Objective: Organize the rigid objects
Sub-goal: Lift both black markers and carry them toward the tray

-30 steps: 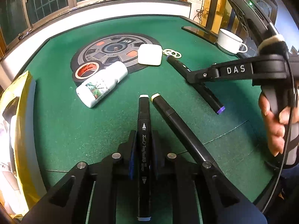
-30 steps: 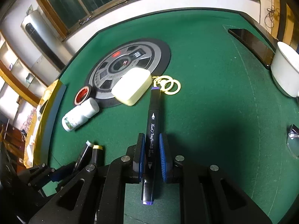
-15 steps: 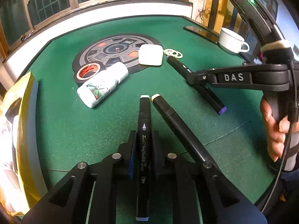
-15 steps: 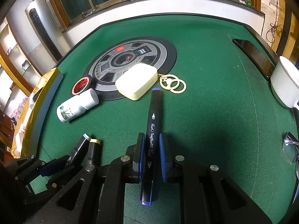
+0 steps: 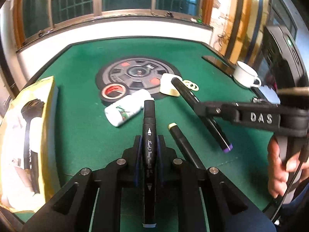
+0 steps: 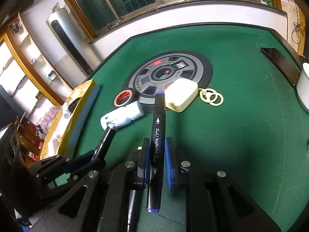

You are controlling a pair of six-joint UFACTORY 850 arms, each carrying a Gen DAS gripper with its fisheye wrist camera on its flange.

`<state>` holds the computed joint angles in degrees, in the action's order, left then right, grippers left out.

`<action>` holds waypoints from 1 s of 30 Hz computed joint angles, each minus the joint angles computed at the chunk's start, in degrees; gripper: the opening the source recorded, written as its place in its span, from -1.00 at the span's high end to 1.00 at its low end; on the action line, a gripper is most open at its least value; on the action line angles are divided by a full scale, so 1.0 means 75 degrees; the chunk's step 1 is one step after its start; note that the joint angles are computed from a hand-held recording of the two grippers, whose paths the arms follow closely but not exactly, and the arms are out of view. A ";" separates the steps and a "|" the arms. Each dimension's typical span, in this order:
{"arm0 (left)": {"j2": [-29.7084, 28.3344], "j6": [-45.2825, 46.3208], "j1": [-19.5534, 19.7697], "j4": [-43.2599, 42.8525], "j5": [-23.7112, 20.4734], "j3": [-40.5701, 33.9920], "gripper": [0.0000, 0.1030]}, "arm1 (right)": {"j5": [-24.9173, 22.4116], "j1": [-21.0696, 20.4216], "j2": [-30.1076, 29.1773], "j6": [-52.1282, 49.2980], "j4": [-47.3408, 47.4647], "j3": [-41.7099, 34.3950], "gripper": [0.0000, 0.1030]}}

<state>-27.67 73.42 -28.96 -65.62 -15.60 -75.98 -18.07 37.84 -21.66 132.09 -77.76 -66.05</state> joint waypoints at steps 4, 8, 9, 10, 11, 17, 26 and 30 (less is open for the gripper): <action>0.0116 0.0045 0.0060 -0.0300 0.0114 0.0104 0.76 | 0.0196 0.0059 -0.0019 0.0491 -0.0601 -0.0029 0.74; 0.0282 0.0400 0.0108 -0.0719 0.0185 0.0232 0.76 | 0.0329 0.0143 -0.0101 0.0729 -0.0992 -0.0108 0.74; 0.0306 0.0494 0.0123 -0.0829 0.0195 0.0252 0.76 | 0.0379 0.0146 -0.0115 0.0810 -0.1078 -0.0116 0.74; 0.0331 0.0706 0.0147 -0.1088 0.0208 0.0277 0.76 | 0.0433 0.0157 -0.0133 0.0918 -0.1204 -0.0134 0.74; 0.0328 0.0749 0.0162 -0.1148 0.0189 0.0269 0.76 | 0.0449 0.0167 -0.0140 0.0956 -0.1263 -0.0145 0.74; 0.0358 0.1204 0.0294 -0.1744 0.0090 0.0235 0.76 | 0.0539 0.0149 -0.0185 0.1446 -0.1825 -0.0146 0.74; 0.0650 0.2573 0.0653 -0.3192 -0.0165 0.0515 0.76 | 0.0734 0.0159 -0.0181 0.2750 -0.3117 -0.0145 0.74; 0.0769 0.3179 0.0956 -0.3985 -0.0296 0.0615 0.76 | 0.0824 0.0200 -0.0292 0.2806 -0.3134 -0.0353 0.74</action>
<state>-21.90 97.26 -21.79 -95.51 -17.82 -71.37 -11.89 39.34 -23.85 153.14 -101.27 -68.70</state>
